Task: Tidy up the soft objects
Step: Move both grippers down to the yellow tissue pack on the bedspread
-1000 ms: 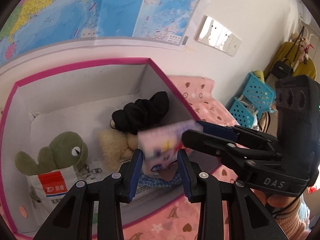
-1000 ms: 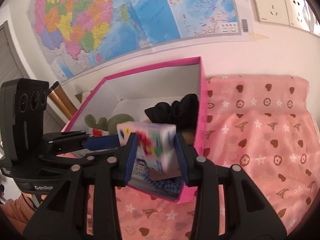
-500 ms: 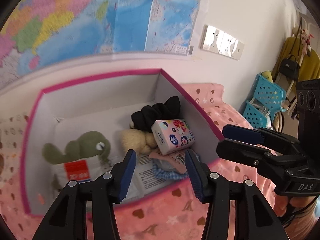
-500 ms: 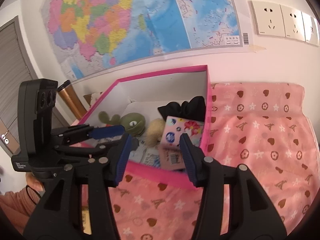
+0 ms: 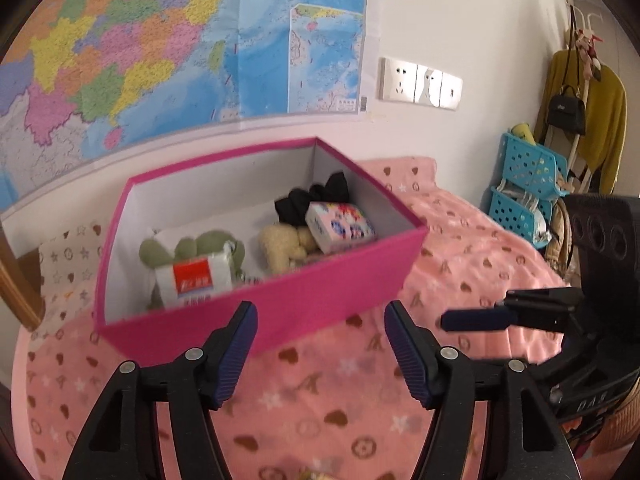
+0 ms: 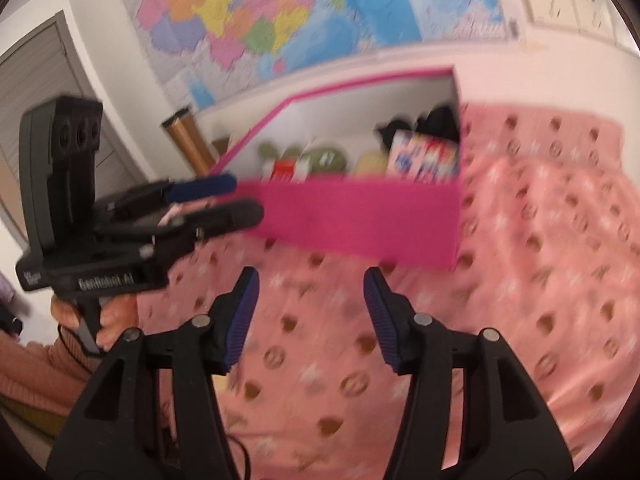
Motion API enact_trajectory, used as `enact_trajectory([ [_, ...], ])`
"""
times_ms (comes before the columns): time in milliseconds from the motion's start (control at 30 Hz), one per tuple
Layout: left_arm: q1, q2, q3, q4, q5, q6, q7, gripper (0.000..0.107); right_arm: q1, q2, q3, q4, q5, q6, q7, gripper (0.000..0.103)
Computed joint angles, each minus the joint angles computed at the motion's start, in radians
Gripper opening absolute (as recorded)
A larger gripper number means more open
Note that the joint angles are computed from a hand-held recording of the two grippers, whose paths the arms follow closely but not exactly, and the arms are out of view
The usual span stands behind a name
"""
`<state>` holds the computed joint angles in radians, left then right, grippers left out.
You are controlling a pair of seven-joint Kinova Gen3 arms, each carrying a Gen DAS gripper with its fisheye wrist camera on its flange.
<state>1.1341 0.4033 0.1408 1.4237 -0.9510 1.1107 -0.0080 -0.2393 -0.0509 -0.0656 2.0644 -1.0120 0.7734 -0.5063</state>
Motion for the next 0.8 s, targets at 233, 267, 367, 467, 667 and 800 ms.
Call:
enact_trajectory([
  [233, 0.001, -0.006, 0.024, 0.057, 0.073, -0.022, 0.022, 0.069, -0.020, 0.034, -0.023, 0.060, 0.025, 0.065, -0.012, 0.057],
  [267, 0.001, -0.008, 0.027, 0.068, 0.083, -0.030, 0.028, 0.069, -0.022, 0.039, -0.028, 0.066, 0.027, 0.068, -0.010, 0.057],
  [367, 0.001, -0.017, 0.034, 0.096, 0.109, -0.049, 0.036, 0.069, -0.025, 0.051, -0.041, 0.084, 0.024, 0.088, -0.001, 0.057],
  [467, -0.014, -0.046, 0.044, 0.144, 0.132, -0.098, 0.042, 0.069, -0.029, 0.048, -0.048, 0.094, 0.032, 0.103, -0.002, 0.057],
  [667, -0.056, -0.112, 0.071, 0.261, 0.173, -0.228, 0.082, 0.063, -0.038, 0.054, -0.056, 0.112, 0.033, 0.147, 0.006, 0.057],
  [800, -0.092, -0.135, 0.090, 0.311, 0.221, -0.304, 0.063, 0.051, -0.044, 0.086, -0.067, 0.118, 0.000, 0.171, 0.034, 0.054],
])
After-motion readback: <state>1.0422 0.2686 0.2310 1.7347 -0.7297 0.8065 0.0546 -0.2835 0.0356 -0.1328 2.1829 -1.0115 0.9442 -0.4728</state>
